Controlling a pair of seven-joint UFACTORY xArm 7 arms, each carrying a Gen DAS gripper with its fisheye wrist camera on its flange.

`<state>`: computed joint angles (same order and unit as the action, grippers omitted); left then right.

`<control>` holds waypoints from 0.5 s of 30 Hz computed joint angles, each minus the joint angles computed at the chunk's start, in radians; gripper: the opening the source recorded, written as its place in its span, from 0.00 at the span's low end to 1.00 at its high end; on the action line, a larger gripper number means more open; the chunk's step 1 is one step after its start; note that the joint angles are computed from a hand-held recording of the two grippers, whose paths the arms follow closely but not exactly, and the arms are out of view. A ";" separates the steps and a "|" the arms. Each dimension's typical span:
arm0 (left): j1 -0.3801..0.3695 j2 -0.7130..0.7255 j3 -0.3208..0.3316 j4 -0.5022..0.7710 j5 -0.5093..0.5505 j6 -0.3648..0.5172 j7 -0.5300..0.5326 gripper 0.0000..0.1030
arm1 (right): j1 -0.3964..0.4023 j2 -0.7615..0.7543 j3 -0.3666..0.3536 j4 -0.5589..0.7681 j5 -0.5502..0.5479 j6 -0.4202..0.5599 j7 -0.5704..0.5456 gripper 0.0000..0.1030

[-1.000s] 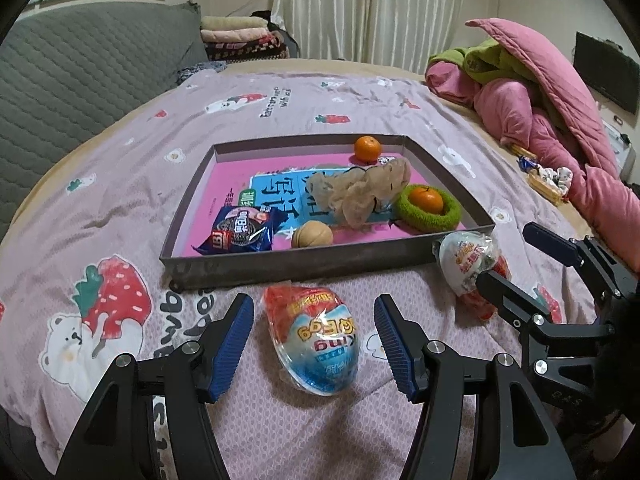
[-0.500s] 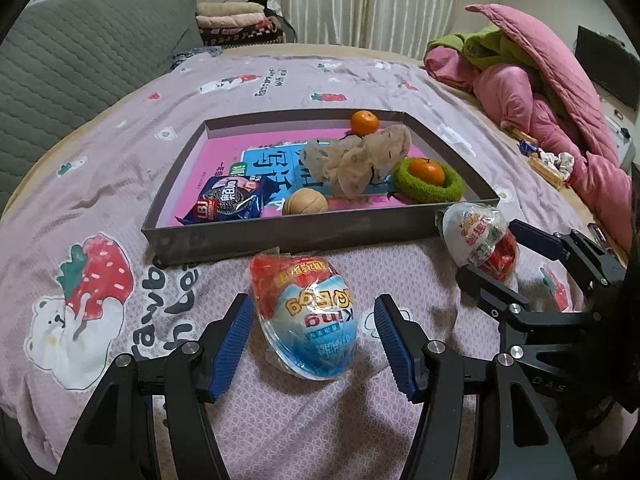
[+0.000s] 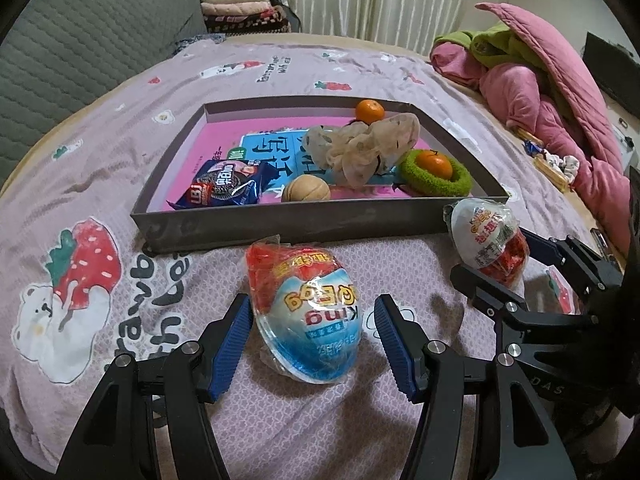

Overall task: Organize objects
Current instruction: 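Withdraw both open tools and move them toward the two Kinder Joy eggs, then close the left tool on the blue Kinder Joy egg while the right tool grasps the red egg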

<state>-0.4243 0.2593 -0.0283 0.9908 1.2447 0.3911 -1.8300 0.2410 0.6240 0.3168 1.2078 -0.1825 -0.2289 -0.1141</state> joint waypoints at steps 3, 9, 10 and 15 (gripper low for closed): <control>0.001 0.012 0.002 0.010 -0.004 -0.001 -0.002 0.63 | 0.012 0.004 -0.010 0.010 0.005 0.015 0.000 0.68; -0.001 0.030 0.013 0.024 -0.007 -0.018 -0.007 0.63 | 0.016 0.017 -0.011 0.030 0.018 0.042 -0.008 0.57; -0.003 0.032 0.014 0.026 -0.009 -0.018 -0.005 0.63 | 0.014 0.018 -0.009 0.031 0.019 0.045 -0.010 0.56; -0.013 0.041 0.019 0.037 -0.023 -0.008 0.006 0.63 | 0.039 0.019 -0.030 0.035 0.029 0.043 -0.025 0.52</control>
